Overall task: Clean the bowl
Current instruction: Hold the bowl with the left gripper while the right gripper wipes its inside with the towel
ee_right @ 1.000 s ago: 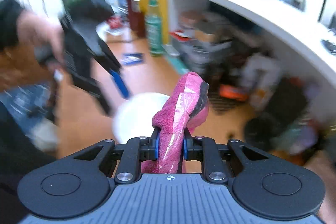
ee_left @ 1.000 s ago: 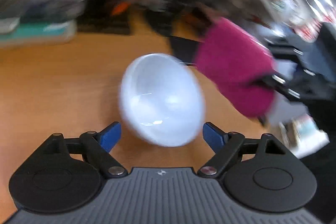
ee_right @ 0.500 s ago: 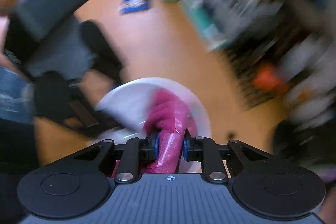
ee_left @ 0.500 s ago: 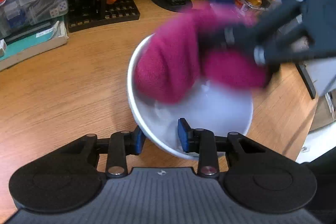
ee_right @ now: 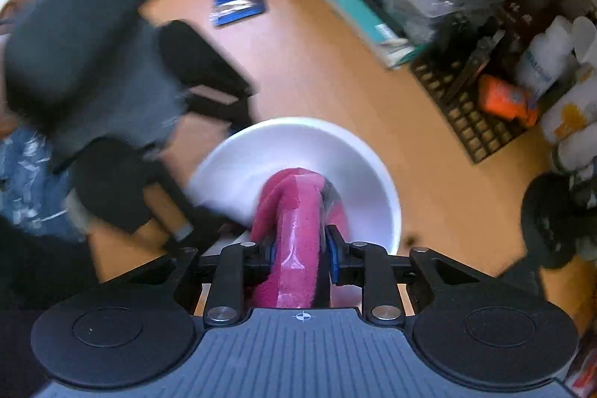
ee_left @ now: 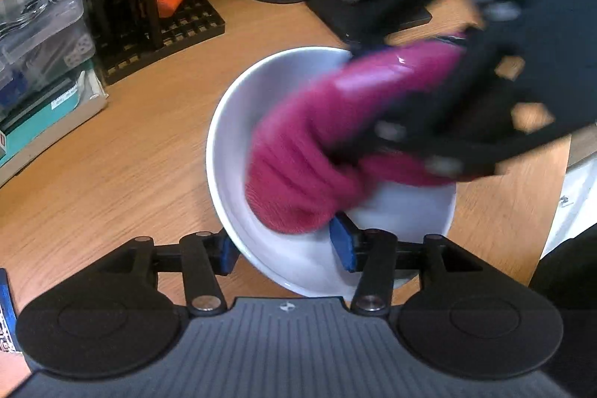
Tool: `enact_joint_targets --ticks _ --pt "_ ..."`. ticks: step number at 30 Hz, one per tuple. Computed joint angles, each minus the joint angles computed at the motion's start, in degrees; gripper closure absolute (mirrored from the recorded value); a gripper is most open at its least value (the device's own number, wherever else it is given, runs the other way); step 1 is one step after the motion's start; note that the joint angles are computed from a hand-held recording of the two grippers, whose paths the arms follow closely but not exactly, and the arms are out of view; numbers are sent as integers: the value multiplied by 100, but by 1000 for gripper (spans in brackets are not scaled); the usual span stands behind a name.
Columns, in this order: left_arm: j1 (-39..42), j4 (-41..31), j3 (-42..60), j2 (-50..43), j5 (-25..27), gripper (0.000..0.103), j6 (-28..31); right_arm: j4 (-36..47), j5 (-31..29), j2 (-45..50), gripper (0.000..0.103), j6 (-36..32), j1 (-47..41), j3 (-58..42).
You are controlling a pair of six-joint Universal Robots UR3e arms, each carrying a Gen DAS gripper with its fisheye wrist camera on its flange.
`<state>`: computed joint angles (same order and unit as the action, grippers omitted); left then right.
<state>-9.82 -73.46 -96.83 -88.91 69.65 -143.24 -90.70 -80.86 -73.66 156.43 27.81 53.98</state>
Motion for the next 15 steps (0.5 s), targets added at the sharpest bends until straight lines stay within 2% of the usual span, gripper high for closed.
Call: enact_joint_targets --ticks 2,4,5,6,8,11,12,15 --pt "14 23 -24 20 25 48 -48 -586 -142 -205 79 -40 53 439" --pt "3 -34 13 55 110 45 15 -1439 -345 -688 74 53 227 1190" --pt "27 -195 71 112 123 45 137 -1407 -205 -888 66 145 169 1308" --pt "39 -309 123 127 136 45 269 -1268 -24 -1068 59 242 84 1349" --pt "131 -548 172 218 136 40 457 -901 179 -1208 51 371 -83 1163" --pt "307 -826 208 295 119 31 694 12 519 -1229 52 452 -385 444" --pt "370 -886 194 310 97 30 764 363 514 -1070 55 386 -391 -7" --pt "386 -895 134 371 113 30 851 959 360 -738 56 234 -202 -788"
